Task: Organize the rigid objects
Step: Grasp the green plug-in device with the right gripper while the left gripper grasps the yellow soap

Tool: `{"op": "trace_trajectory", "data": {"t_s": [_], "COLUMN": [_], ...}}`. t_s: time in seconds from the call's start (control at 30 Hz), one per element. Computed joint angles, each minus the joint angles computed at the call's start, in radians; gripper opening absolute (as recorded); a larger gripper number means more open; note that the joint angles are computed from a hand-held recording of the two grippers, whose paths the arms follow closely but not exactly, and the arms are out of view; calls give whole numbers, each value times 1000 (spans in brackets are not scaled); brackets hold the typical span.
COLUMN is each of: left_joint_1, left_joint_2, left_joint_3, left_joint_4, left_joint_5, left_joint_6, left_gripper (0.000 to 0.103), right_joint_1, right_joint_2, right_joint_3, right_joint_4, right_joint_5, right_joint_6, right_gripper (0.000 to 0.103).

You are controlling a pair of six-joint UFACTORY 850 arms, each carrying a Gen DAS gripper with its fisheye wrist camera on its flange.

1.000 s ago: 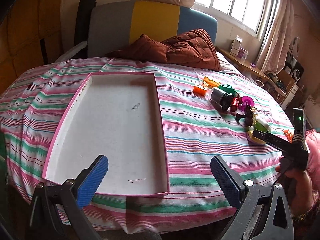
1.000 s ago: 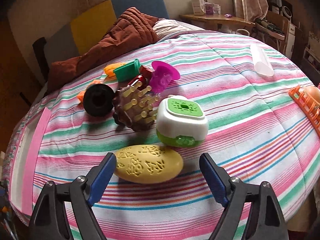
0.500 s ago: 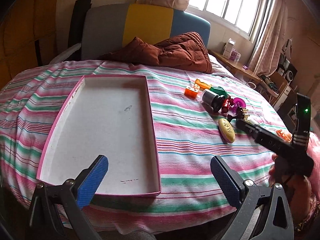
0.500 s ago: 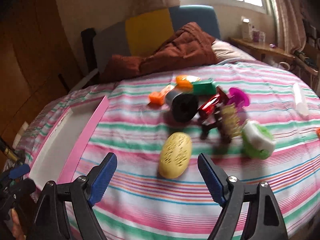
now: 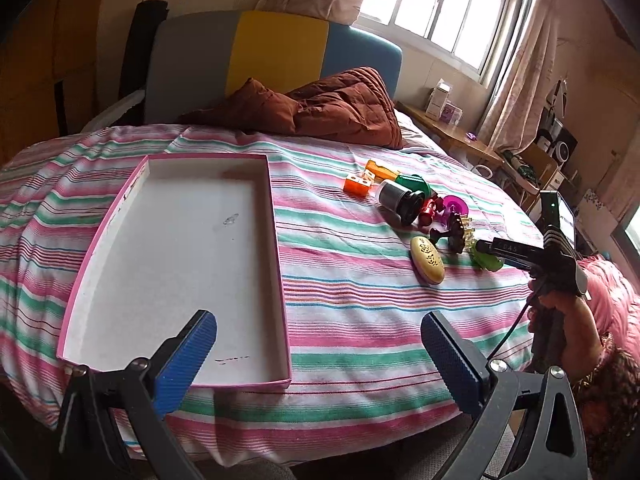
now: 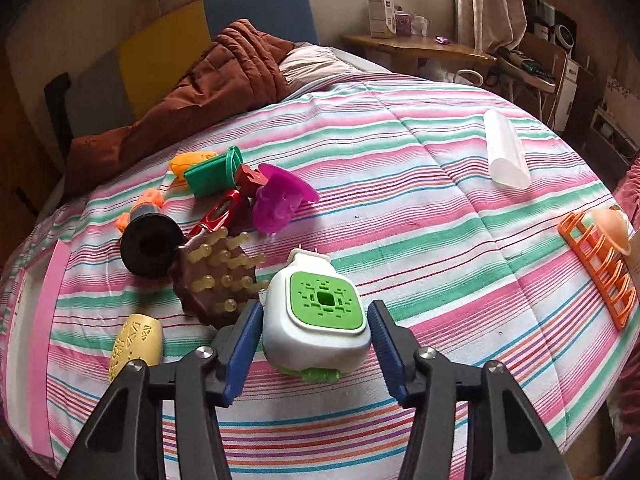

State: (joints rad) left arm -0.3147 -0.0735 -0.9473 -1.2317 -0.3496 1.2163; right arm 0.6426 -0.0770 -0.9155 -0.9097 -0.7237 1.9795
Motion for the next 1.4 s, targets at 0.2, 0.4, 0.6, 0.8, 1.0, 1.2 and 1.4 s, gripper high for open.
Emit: {"op": "trace_trajectory", "data": {"t_s": [0.2,0.4,0.6,0.8,1.0,1.2,1.4], "left_joint_1": [3,-4,-20,-35,-48,-72,-134], "left_joint_2": [-3,-10,-17,-31,-34,-73,-156], "left_joint_3": [-2,-8,-17,-34,-49,-108,-214], "left_joint_4": [9,45,95,177,252,361,430], "left_joint_5": [4,3,6,11,40,28,-16], "left_joint_6": [-16,-50,-84,-164,-244,-371,-415], "left_gripper": [103,103,103,103,103,103,103], "right_joint_1": [-75,-85,-94,-88,-118,-79,-48], "right_joint_2": [162,308,369,326,167,99,6], "right_joint_3": [189,320,331,302,186,142,64], "right_joint_4": [-200,-294,-107,-208,-20,-24,-154], "right_joint_5": [184,93,-74,-50,-62,-95,17], "right_joint_6": [449,697,535,450,83,55,145], "right_gripper": [54,55,57,67,67,53,53]}}
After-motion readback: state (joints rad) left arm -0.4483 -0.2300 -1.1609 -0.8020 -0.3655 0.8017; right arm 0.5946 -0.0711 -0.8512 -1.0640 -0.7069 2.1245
